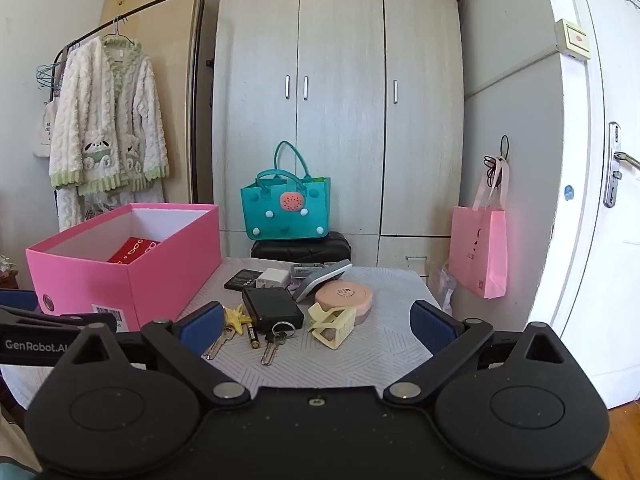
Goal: Organize rigid objects
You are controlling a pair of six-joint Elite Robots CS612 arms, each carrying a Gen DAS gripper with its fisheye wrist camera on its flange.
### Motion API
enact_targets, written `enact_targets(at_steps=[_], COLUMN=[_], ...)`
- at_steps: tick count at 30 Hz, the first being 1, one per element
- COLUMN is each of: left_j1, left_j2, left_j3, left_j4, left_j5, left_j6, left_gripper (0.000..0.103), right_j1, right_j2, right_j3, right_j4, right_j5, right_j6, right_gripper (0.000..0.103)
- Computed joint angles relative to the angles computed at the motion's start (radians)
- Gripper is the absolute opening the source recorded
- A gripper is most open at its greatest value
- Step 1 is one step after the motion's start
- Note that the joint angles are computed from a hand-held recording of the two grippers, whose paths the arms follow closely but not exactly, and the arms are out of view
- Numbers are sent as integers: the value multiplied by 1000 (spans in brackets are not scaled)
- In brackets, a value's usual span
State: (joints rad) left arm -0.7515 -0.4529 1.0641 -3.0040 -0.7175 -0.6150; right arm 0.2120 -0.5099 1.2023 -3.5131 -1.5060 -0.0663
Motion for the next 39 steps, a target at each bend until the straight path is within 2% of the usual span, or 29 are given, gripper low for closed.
enact_targets(at_steps=[4,5,9,13,23,29,39], left_j1=[1,-1,-3,0,-6,-7,-7], left_j2=[0,4,6,9,17,17,14], left_j3=[7,-4,-4,-17,-23,-21,-17], left_j4=[-24,4,3,27,19,17,21], left_j5=[0,-1,-8,-14,12,17,16], left_j6=[20,14,19,17,23,18,13], left_gripper=[103,103,103,103,103,103,103], right_j1=[0,0,-8,-19,-17,-24,-21], right_j2=[-4,-5,10,7,-1,3,7], right_j3=[5,7,-12,-12,8,6,4], right_j4=[6,6,16,44,29,27,19], right_j5=[3,4,15,70,61,89,61], right_j6=[6,6,3,34,39,67,44], right_gripper=[101,101,101,101,101,103,103])
